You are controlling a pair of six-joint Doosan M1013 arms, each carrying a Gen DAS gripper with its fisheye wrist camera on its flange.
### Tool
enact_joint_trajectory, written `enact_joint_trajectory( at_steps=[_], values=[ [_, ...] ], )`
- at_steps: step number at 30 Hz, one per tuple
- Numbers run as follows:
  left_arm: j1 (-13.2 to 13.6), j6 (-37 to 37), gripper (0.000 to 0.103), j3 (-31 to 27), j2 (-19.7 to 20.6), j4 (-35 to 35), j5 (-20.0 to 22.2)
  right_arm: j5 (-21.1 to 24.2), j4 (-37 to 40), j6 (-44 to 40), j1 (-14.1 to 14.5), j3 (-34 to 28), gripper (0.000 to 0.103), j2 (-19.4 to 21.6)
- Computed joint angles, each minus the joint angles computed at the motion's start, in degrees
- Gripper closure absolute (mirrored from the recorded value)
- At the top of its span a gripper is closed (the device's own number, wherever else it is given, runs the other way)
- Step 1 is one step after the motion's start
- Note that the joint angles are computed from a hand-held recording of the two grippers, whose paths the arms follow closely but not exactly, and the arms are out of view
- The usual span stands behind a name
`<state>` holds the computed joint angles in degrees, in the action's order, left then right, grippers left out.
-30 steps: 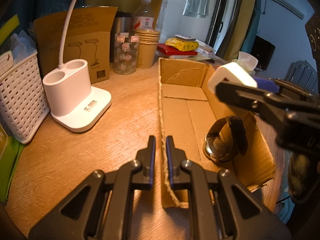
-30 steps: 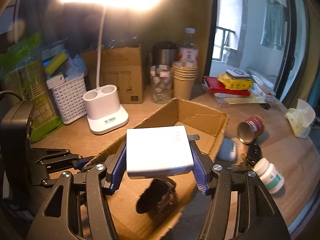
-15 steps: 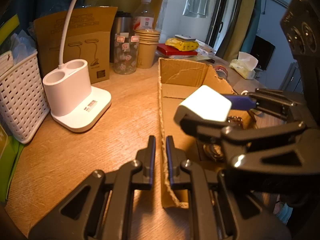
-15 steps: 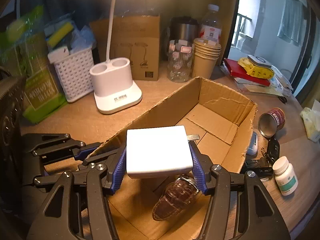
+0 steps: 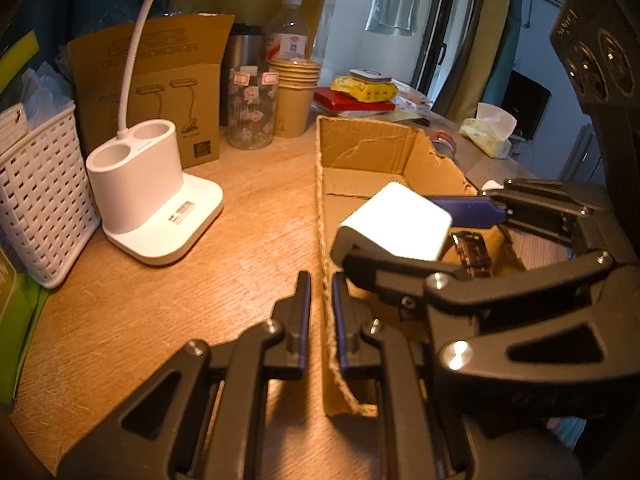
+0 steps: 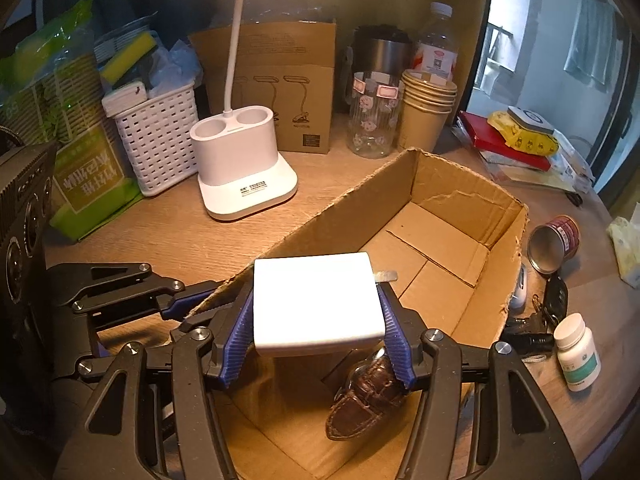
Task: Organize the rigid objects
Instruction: 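Lower the charger beside the watch and open the right gripper, then move the right gripper to the white pill bottle lying on the table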
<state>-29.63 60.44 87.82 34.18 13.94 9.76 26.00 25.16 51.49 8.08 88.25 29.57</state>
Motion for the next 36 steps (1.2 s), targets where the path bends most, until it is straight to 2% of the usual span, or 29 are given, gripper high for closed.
enact_joint_trajectory(
  at_steps=[14,24,30,36],
  values=[
    [-0.16,-1.76,0.091,0.07,-0.10,1.69,0.17,-5.26,8.73,-5.97,-1.29,3.65,0.040,-2.11],
    [-0.16,-1.59,0.091,0.08,-0.10,1.53,0.16,-8.89,20.32,-14.01,-3.71,7.01,0.040,-4.40],
    [-0.16,-1.64,0.091,0.08,-0.10,1.57,0.17,-10.46,20.98,-12.45,-5.06,7.96,0.040,-4.88],
    [-0.16,-1.64,0.091,0.08,-0.11,1.56,0.18,-11.44,17.86,-8.53,-5.80,8.42,0.039,-4.77]
  ],
)
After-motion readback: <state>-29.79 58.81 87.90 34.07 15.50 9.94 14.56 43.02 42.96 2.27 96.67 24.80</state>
